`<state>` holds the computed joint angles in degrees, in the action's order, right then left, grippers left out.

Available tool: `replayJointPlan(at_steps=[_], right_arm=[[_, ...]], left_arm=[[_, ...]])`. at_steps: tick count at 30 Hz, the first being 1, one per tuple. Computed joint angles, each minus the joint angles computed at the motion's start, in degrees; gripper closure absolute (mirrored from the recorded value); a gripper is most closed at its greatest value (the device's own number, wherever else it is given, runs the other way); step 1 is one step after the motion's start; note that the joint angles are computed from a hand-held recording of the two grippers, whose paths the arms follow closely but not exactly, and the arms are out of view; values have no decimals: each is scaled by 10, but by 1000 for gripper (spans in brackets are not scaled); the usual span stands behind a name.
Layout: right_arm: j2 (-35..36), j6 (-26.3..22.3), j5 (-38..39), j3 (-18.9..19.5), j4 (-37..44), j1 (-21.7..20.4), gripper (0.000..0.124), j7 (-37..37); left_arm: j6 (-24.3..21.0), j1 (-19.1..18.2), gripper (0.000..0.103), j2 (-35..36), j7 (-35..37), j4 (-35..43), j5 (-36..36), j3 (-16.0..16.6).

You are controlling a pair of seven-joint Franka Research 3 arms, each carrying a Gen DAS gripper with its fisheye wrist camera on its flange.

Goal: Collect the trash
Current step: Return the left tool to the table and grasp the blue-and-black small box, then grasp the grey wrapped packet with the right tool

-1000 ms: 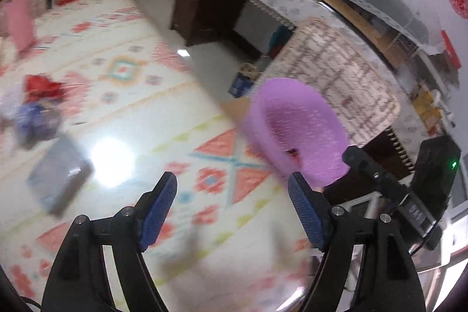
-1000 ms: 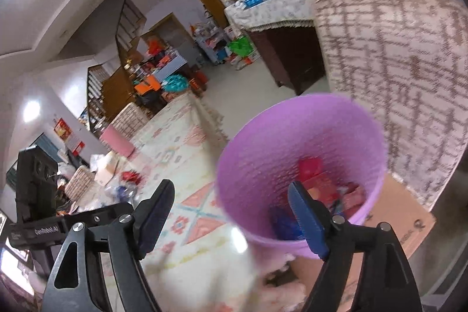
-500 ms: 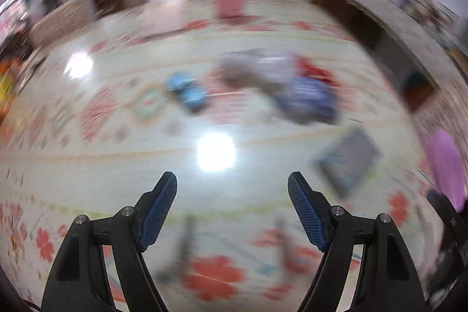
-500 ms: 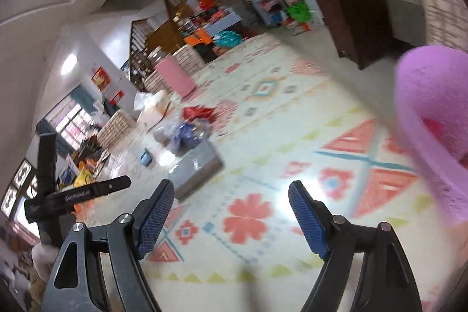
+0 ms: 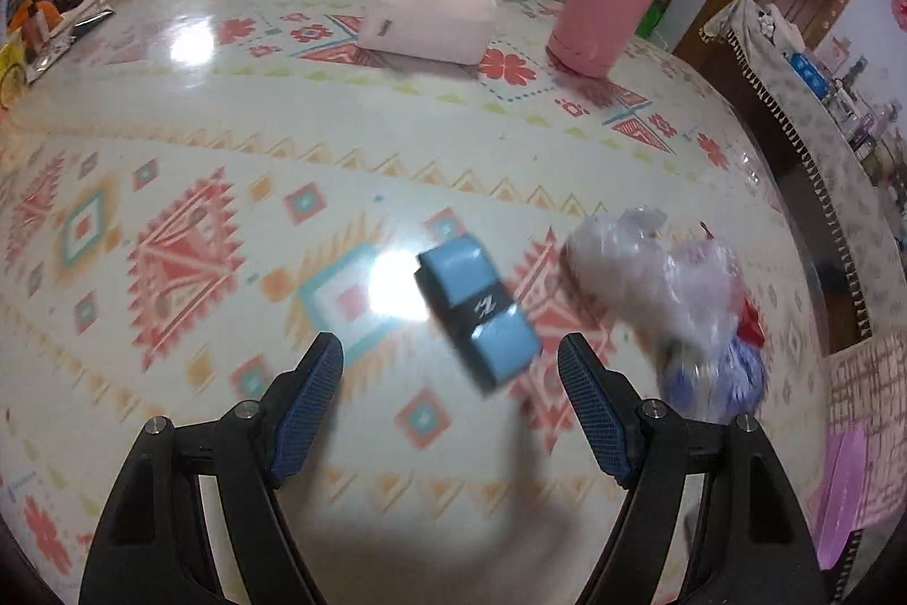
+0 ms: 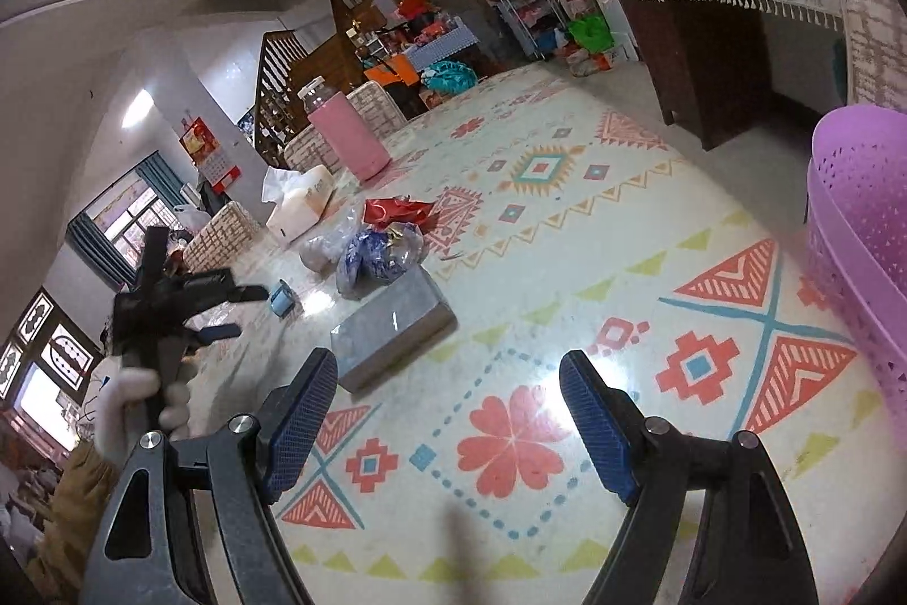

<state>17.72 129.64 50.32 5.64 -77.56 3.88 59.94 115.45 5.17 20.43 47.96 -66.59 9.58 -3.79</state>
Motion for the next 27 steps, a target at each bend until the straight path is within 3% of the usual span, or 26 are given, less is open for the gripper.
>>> replayJointPlan(at_steps=[6, 8, 9, 10, 13, 20, 27], right_arm=[[-3, 0, 4, 0, -3, -1, 39, -9], [-2, -1, 4, 0, -2, 0, 39, -10], [-1, -1, 4, 0, -1, -1, 39, -10], [-1, -1, 4, 0, -2, -1, 39, -10], [0, -3, 2, 0, 0, 0, 39, -6], [1, -1, -8, -1, 2, 3, 39, -2], [-8, 29, -40, -4, -14, 16, 39, 7]], left_arm=[[-77, -13, 28, 102, 21, 155, 14, 3], [-98, -23, 54, 122, 22, 190, 32, 10], [-111, -28, 73, 128, 26, 203, 41, 13], [-115, -29, 74, 128, 31, 202, 45, 13], [-89, -27, 78, 87, 33, 137, 46, 8], [54, -9, 77, -100, 39, -145, -6, -13], [111, -19, 77, -182, 35, -269, -36, -15]])
